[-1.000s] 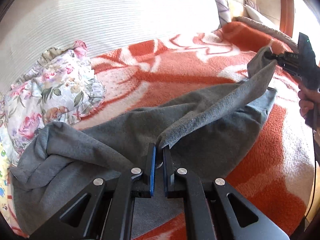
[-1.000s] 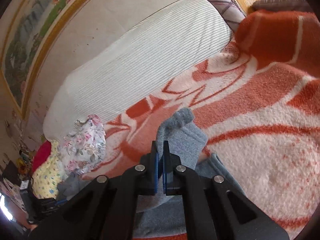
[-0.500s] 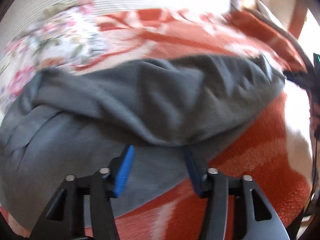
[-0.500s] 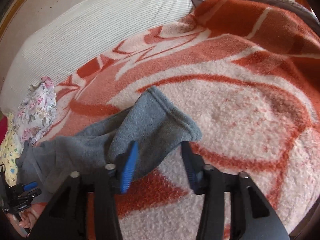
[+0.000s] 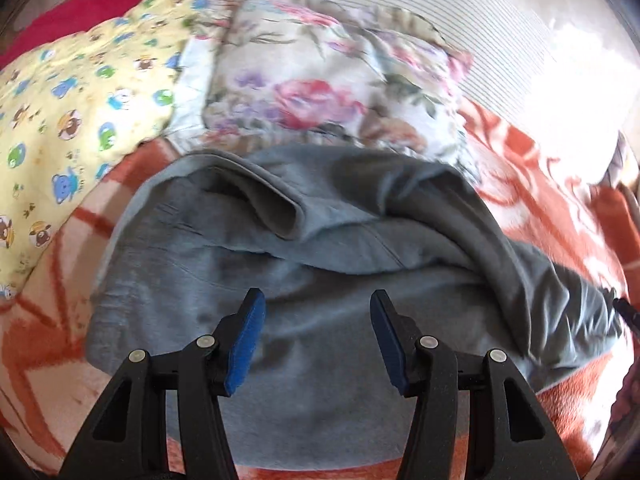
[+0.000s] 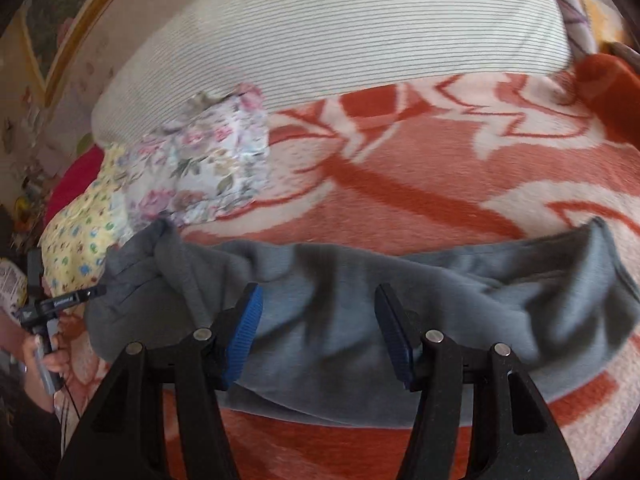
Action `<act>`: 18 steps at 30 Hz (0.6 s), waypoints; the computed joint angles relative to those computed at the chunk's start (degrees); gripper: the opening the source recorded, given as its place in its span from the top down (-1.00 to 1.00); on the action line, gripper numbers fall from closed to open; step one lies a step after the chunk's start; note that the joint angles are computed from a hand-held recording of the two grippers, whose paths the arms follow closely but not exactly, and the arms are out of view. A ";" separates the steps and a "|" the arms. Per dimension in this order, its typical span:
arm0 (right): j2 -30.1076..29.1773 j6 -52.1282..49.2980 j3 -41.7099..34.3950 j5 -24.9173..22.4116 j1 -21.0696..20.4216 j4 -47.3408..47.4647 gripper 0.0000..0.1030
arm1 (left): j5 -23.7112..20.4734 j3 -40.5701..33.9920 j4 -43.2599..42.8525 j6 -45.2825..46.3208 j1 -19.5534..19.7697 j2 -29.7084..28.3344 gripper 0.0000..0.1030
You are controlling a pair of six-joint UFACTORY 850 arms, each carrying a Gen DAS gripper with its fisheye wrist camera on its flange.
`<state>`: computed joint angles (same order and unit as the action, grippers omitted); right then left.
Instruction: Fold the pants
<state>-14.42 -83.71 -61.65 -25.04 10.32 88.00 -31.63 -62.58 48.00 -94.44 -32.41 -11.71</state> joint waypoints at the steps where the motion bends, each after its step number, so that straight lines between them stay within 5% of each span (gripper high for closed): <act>1: -0.92 0.79 -1.06 -0.63 1.60 -1.07 -0.15 | -0.22 0.22 0.69 -0.72 0.22 0.25 -0.08; 9: -8.08 10.51 -9.62 -2.16 11.28 -13.71 -0.15 | 2.32 0.26 0.95 -0.81 1.94 0.10 -0.11; 18: -17.82 29.33 -21.38 -1.26 16.08 -34.02 -0.15 | 1.29 -3.41 -0.73 -1.11 5.61 -3.41 -0.25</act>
